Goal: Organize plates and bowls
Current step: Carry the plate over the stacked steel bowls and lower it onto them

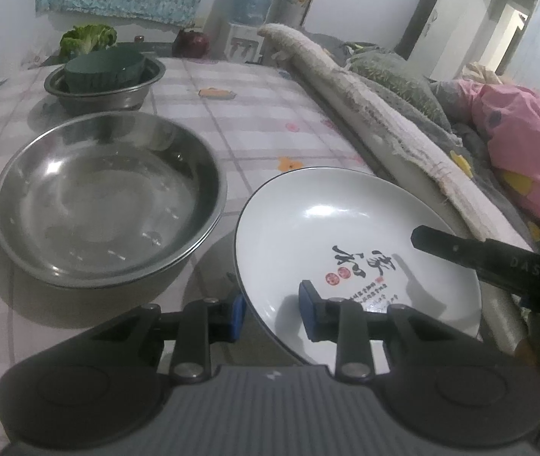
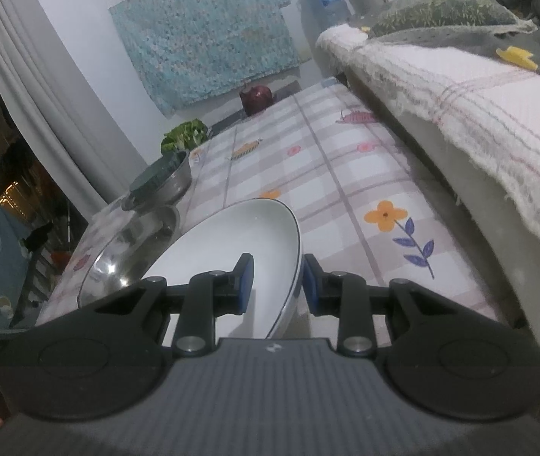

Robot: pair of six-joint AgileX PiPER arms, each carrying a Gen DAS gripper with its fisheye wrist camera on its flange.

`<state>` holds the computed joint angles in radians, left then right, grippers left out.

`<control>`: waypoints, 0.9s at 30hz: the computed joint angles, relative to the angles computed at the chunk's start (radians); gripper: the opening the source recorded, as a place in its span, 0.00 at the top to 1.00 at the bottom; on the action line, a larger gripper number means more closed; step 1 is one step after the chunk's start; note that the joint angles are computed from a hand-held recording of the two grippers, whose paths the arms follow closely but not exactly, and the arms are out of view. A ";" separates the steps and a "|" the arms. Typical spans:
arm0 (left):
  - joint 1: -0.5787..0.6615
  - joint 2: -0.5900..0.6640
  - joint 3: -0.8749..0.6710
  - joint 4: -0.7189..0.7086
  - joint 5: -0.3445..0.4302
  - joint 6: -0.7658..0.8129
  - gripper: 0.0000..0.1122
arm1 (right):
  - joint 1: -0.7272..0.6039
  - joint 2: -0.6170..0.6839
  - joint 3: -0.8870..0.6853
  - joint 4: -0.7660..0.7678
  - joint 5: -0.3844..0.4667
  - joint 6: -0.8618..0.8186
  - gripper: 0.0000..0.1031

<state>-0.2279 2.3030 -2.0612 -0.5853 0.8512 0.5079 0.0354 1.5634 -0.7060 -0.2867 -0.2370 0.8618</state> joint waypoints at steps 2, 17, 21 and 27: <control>0.001 0.001 -0.013 -0.004 0.007 -0.003 0.73 | -0.002 -0.011 -0.004 -0.001 0.007 -0.003 0.73; 0.037 -0.045 -0.012 -0.036 -0.002 -0.025 0.74 | 0.025 -0.038 -0.105 -0.060 0.074 0.039 0.73; 0.062 -0.042 -0.037 -0.022 0.004 -0.057 0.74 | 0.043 0.000 -0.166 -0.158 0.080 0.132 0.73; 0.099 -0.007 -0.106 0.026 0.027 -0.134 0.74 | 0.079 0.097 -0.292 -0.429 0.090 0.396 0.73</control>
<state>-0.1285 2.2961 -2.1677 -0.5592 0.8778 0.3740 0.1143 1.6601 -0.9983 -0.7161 -0.1467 1.2578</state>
